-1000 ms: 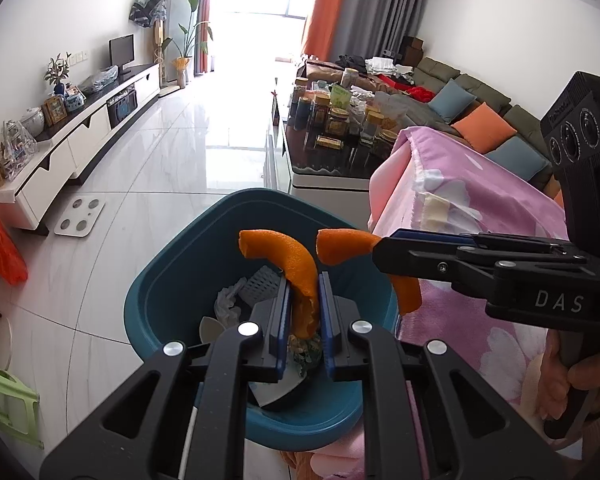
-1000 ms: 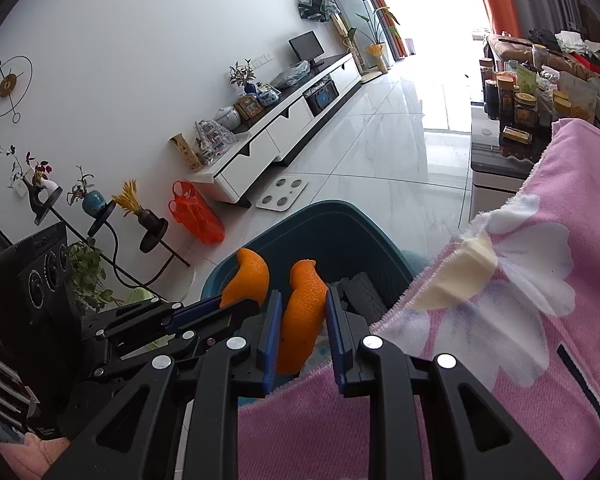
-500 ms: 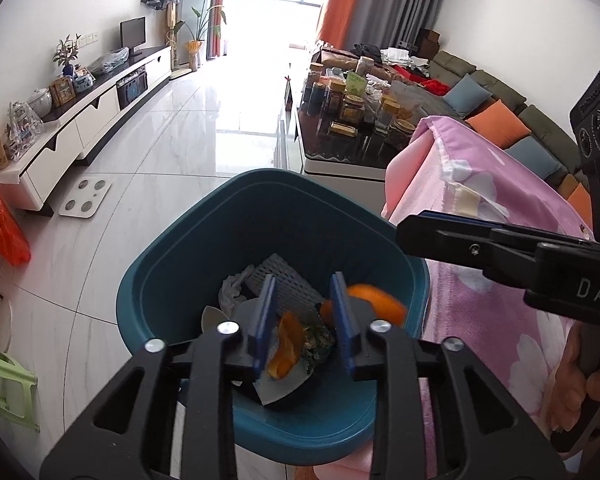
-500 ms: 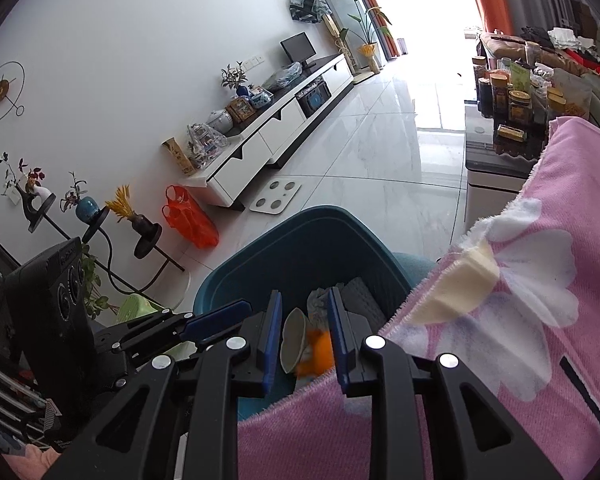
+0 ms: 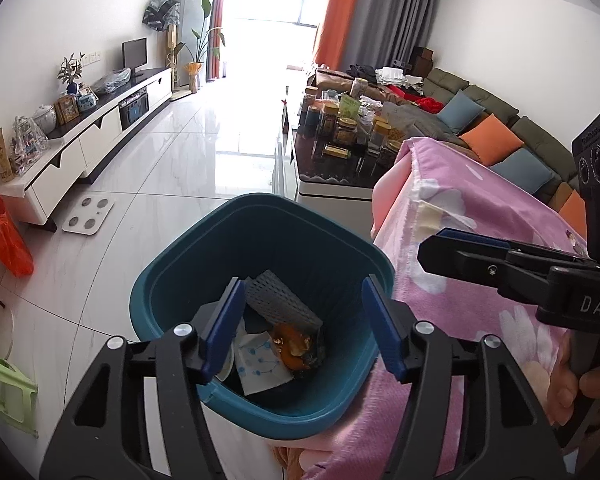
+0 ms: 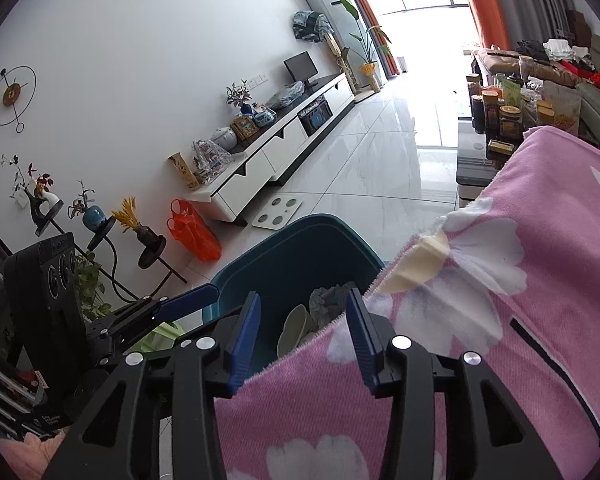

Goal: Collect trash
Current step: 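Open both grippers to drop the orange pieces into the teal bin, then grasp the clear plastic bag with the left gripper while the right gripper grasps the white foam net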

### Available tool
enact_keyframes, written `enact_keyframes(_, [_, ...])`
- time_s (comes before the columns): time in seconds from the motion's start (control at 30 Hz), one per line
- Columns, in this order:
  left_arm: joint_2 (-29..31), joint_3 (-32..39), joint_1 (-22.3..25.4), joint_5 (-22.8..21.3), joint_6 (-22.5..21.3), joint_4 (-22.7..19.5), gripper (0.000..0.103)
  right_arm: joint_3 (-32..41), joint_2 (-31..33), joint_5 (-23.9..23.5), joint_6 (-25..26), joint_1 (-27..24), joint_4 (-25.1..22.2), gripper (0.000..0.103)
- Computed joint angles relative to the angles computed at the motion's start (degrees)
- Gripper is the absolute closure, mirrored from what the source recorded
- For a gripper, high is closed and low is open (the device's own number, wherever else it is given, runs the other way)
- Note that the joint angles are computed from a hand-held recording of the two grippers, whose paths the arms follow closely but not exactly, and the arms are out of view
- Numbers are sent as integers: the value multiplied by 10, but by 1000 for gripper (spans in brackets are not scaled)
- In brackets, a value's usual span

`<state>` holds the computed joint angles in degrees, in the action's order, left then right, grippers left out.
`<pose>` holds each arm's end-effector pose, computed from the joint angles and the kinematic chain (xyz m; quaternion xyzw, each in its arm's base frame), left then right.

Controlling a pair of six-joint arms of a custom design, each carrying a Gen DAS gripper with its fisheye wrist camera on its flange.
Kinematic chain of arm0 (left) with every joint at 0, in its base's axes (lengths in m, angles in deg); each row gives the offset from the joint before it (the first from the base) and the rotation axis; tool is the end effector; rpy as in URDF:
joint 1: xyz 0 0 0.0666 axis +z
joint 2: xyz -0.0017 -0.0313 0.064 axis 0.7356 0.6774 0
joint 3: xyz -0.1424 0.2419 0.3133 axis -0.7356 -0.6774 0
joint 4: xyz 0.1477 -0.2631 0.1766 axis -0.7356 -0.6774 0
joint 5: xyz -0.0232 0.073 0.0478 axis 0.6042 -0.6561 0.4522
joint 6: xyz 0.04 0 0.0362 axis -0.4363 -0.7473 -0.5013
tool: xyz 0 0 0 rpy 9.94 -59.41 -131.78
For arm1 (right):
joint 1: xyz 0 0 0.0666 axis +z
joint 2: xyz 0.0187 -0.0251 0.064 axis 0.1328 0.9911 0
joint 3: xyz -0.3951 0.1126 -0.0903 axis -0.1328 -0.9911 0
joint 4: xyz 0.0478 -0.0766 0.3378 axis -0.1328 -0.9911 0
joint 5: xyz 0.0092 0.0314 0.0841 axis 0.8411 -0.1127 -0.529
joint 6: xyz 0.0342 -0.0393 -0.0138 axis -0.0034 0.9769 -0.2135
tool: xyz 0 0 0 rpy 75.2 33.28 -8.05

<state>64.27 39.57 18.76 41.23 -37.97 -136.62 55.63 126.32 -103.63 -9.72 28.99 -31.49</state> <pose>0.5333 -0.2812 0.4755 -0.0311 0.9153 -0.0735 0.3947 0.5558 0.2349 0.4956 -0.1957 0.8766 0.3138 0.3079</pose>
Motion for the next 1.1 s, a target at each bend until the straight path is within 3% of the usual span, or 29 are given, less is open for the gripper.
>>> enact_keyframes(0.27, [-18,-13,-41,-6,-23,31,16,-106,-74,1,-4,-35,52,49])
enact_keyframes(0.5, [-4,10,-78,18,-62,53,11,-204,-144,19,-13,-77,95,46])
enact_keyframes(0.77, [67,124,-125,54,-104,19,11,-288,-213,43,-34,-139,126,45])
enact_keyframes(1.1, [163,292,-177,149,-153,-57,14,-354,-290,99,-60,-236,158,45])
